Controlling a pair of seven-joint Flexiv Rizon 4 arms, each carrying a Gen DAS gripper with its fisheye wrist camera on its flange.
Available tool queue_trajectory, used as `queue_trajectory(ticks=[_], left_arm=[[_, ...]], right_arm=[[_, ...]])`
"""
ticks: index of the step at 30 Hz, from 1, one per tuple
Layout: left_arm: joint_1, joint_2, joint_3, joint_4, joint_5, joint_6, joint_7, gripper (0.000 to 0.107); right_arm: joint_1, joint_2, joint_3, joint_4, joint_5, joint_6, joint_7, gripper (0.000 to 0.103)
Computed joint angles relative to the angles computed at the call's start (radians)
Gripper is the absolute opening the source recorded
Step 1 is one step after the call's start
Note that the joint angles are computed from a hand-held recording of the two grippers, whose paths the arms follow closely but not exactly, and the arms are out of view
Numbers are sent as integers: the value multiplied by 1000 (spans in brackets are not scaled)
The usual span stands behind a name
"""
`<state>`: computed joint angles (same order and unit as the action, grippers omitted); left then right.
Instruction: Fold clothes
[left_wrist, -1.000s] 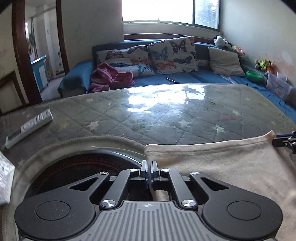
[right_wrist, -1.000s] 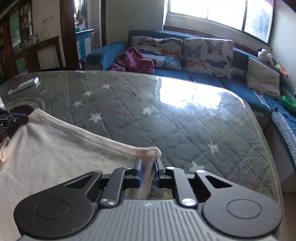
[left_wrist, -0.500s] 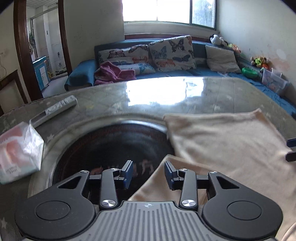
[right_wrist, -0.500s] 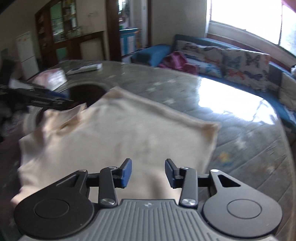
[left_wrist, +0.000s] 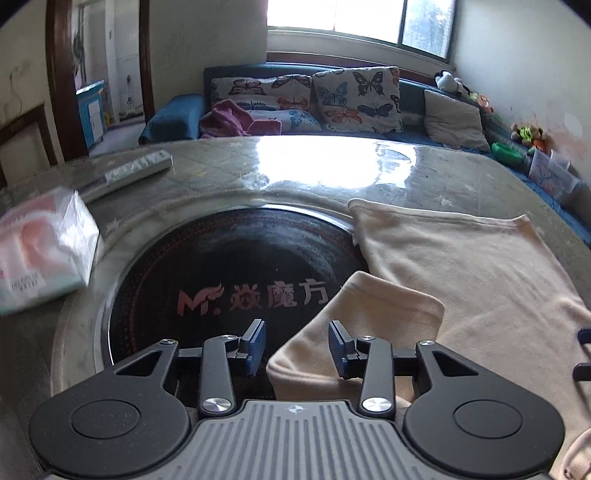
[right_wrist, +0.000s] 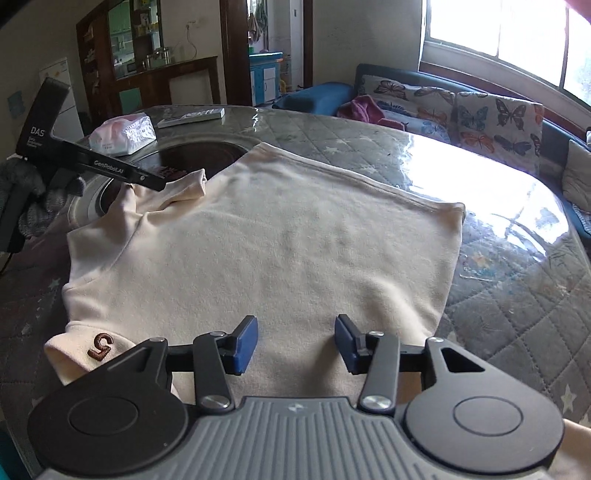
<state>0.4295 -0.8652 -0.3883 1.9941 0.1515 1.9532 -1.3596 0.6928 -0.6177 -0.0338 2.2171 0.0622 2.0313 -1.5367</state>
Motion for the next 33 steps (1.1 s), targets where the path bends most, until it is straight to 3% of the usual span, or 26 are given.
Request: queue_trajectory(ticks=[3,7,18,21,23,25,29,33], left_arm=[[-2,7,3,24,-9,22,-26,41],[72,0,-57,74,42,84,-93,42],[109,-8,-42,121,142,156,-250,43],[110,-15,-44,113,161,146,-262,38],[116,-23,-51,107,172,144,-268,19],[96,-17,-33,113,167,178,-279,11],[20,17,28,143,190,307,-306,10],[-26,31,35,145,334,371,-294,10]], right_arm=[[6,-2,2,6,11,14,2,49],[-8,-3,21,13,17,32,10,49],[-16,-19,49,21,40,87,31,56],[-18,-22,52,20,44,93,36,57],[-10,-25,48,19,52,98,37,57],[-2,-27,44,18,62,102,38,57],[-23,-26,65,22,53,111,52,57],[-39,-23,81,27,47,125,70,57]])
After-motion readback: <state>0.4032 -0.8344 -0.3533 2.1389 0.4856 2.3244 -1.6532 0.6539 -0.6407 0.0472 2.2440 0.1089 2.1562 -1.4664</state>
